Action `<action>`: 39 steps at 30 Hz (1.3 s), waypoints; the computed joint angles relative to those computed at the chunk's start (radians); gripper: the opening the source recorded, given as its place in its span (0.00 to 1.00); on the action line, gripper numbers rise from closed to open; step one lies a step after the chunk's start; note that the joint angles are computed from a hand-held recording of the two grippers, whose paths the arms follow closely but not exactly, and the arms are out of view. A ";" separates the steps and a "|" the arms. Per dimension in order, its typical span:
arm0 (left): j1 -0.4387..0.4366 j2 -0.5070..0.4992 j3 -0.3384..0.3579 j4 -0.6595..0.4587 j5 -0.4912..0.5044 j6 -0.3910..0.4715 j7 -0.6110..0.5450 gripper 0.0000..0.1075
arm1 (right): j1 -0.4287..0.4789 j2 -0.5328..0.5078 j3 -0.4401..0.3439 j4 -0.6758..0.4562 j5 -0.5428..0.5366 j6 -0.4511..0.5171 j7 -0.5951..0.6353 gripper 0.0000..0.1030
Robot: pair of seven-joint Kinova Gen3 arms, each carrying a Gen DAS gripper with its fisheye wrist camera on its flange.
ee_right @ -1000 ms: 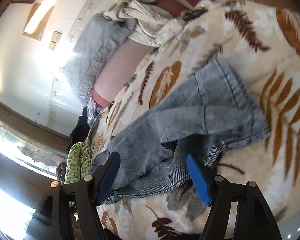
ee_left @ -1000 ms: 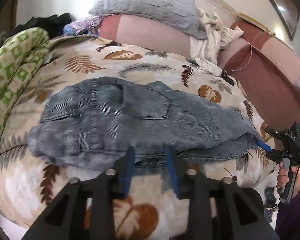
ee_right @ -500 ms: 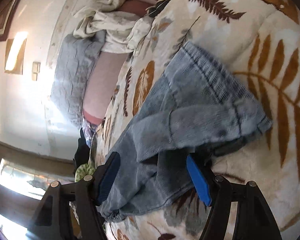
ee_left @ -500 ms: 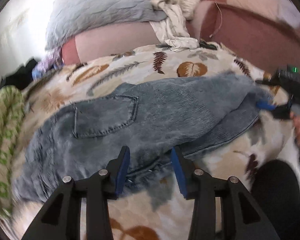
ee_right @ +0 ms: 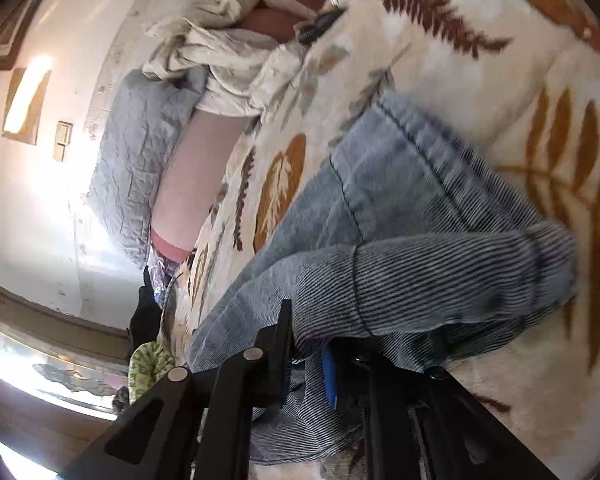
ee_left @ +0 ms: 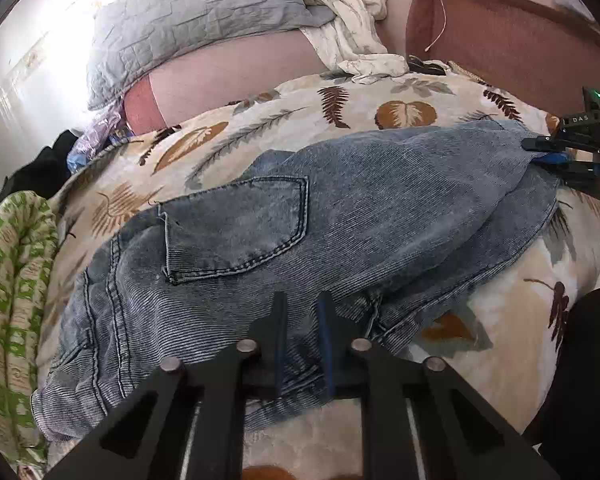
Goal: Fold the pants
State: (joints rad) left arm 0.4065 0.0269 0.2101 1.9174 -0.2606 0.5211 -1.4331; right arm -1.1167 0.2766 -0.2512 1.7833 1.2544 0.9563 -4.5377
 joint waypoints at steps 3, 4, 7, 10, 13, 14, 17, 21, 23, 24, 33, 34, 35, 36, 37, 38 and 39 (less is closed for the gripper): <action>-0.039 -0.013 -0.007 0.009 0.122 -0.016 -0.104 0.07 | -0.035 -0.014 -0.014 -0.006 -0.009 0.109 0.021 0.09; -0.051 -0.020 -0.010 0.011 0.163 -0.016 -0.138 0.06 | -0.039 -0.021 -0.024 -0.003 -0.010 0.134 0.021 0.09; -0.022 -0.059 -0.075 0.030 0.273 -0.018 -0.260 0.05 | -0.015 -0.045 -0.090 0.015 -0.007 0.188 0.008 0.09; -0.080 -0.102 -0.036 0.051 0.326 0.002 -0.333 0.02 | 0.059 -0.050 -0.218 0.019 -0.010 0.255 0.009 0.09; -0.099 -0.122 -0.010 0.067 0.287 0.031 -0.320 0.02 | 0.084 -0.047 -0.255 0.009 -0.052 0.260 0.067 0.09; -0.101 -0.119 -0.010 0.068 0.285 0.042 -0.318 0.02 | 0.096 -0.047 -0.261 0.006 -0.066 0.242 0.094 0.09; -0.090 -0.123 -0.034 0.068 0.326 0.051 -0.326 0.02 | 0.110 -0.041 -0.262 -0.016 -0.140 0.210 0.183 0.12; -0.096 -0.150 -0.064 0.061 0.446 0.040 -0.395 0.02 | 0.016 -0.073 -0.138 -0.021 -0.223 0.142 0.263 0.18; -0.151 -0.156 -0.037 0.048 0.518 0.040 -0.425 0.02 | -0.042 -0.093 -0.088 -0.026 -0.243 0.154 0.286 0.38; -0.165 -0.151 -0.040 0.038 0.557 0.047 -0.445 0.03 | -0.055 -0.103 -0.087 -0.028 -0.242 0.171 0.281 0.53; -0.147 -0.067 -0.118 0.004 0.792 0.022 -0.416 0.46 | 0.008 -0.126 -0.135 -0.135 -0.264 0.316 0.450 0.60; -0.157 -0.046 -0.099 -0.010 0.772 0.024 -0.381 0.46 | 0.055 -0.125 -0.143 -0.141 -0.288 0.276 0.490 0.60; -0.163 -0.027 -0.083 -0.020 0.750 0.026 -0.348 0.46 | 0.101 -0.123 -0.155 -0.146 -0.312 0.236 0.531 0.60; -0.152 -0.010 -0.081 -0.030 0.717 0.027 -0.309 0.46 | 0.147 -0.104 -0.170 -0.163 -0.333 0.207 0.572 0.60; -0.122 0.008 -0.097 -0.043 0.676 0.035 -0.271 0.46 | 0.193 -0.082 -0.200 -0.183 -0.346 0.195 0.612 0.60; -0.076 0.026 -0.130 -0.055 0.636 0.048 -0.244 0.46 | 0.240 -0.052 -0.242 -0.210 -0.344 0.198 0.653 0.60; -0.030 0.042 -0.166 -0.070 0.595 0.071 -0.223 0.46 | 0.281 -0.014 -0.288 -0.246 -0.333 0.217 0.694 0.60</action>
